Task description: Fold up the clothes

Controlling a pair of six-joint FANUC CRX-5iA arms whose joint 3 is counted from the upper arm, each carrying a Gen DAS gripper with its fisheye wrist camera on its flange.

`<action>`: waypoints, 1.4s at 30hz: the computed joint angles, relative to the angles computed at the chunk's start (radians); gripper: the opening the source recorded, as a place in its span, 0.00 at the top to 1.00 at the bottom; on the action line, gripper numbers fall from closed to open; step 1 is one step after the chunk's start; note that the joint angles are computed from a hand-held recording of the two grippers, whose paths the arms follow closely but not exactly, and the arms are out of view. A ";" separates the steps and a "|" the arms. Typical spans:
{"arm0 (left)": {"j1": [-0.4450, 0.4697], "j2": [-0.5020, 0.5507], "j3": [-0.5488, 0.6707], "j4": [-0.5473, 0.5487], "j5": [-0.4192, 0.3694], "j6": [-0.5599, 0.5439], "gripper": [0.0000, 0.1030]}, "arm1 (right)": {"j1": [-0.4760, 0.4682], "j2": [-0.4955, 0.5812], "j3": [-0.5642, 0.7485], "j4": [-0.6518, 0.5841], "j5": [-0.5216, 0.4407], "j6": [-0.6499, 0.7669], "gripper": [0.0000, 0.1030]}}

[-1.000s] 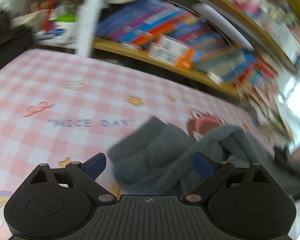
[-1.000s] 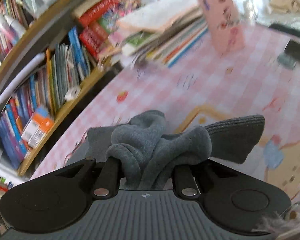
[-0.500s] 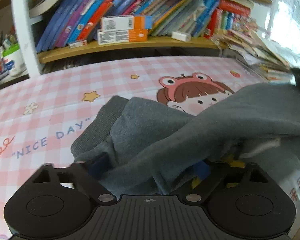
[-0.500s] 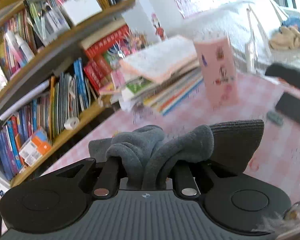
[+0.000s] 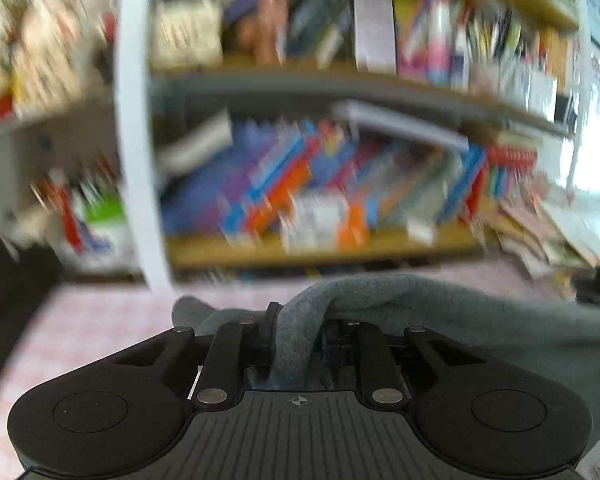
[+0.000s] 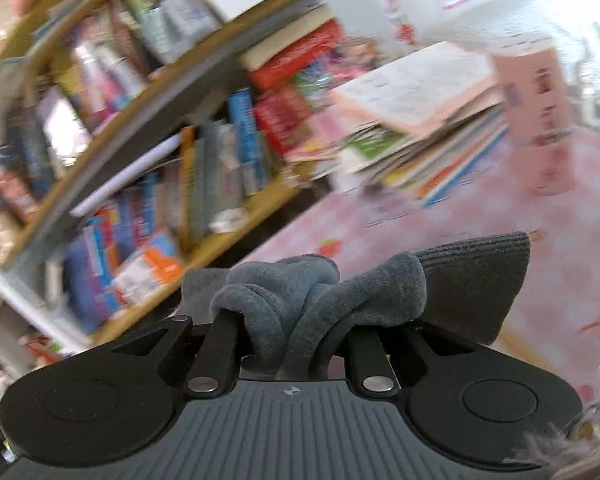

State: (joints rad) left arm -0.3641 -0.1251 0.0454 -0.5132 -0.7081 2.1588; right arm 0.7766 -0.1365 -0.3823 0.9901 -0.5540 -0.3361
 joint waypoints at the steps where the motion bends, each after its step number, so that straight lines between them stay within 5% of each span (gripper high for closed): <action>1: -0.015 -0.020 -0.010 -0.030 -0.019 0.022 0.83 | 0.005 0.004 0.006 -0.029 0.012 0.026 0.87; 8: -0.098 -0.140 -0.092 -0.204 -0.129 0.313 0.83 | 0.051 0.029 0.098 -0.416 0.034 0.344 0.87; 13: -0.165 -0.151 -0.052 -0.393 -0.154 0.487 0.83 | 0.068 0.015 0.114 -0.481 0.090 0.461 0.87; 16: -0.102 -0.093 -0.002 -0.320 -0.095 0.372 0.81 | 0.071 0.021 0.110 -0.429 0.074 0.391 0.87; 18: 0.007 -0.023 0.031 -0.120 -0.064 0.196 0.69 | 0.074 0.042 0.125 -0.422 0.026 0.349 0.86; 20: 0.074 0.087 0.107 0.033 -0.160 0.085 0.38 | 0.079 0.067 0.174 -0.484 -0.069 0.371 0.80; 22: 0.088 0.176 0.192 0.076 -0.309 0.074 0.36 | 0.081 0.081 0.204 -0.529 -0.131 0.378 0.72; 26: 0.083 0.130 0.103 0.108 -0.292 0.066 0.24 | 0.090 0.061 0.169 -0.487 -0.150 0.330 0.69; 29: 0.081 0.088 0.046 0.108 -0.298 0.087 0.21 | 0.088 0.063 0.166 -0.501 -0.168 0.306 0.66; 34: 0.104 0.001 -0.058 0.152 -0.268 0.131 0.21 | 0.083 0.121 0.268 -0.618 -0.272 0.436 0.46; 38: 0.079 -0.031 -0.075 0.087 -0.282 0.215 0.21 | 0.076 0.139 0.311 -0.660 -0.342 0.470 0.45; 42: 0.101 -0.058 -0.102 0.116 -0.244 0.223 0.21 | 0.080 0.122 0.287 -0.578 -0.381 0.409 0.45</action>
State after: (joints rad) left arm -0.2627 -0.1829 -0.0564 -0.3969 -0.9524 2.3823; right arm 0.8569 -0.0144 -0.0954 0.4125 -0.9346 0.0726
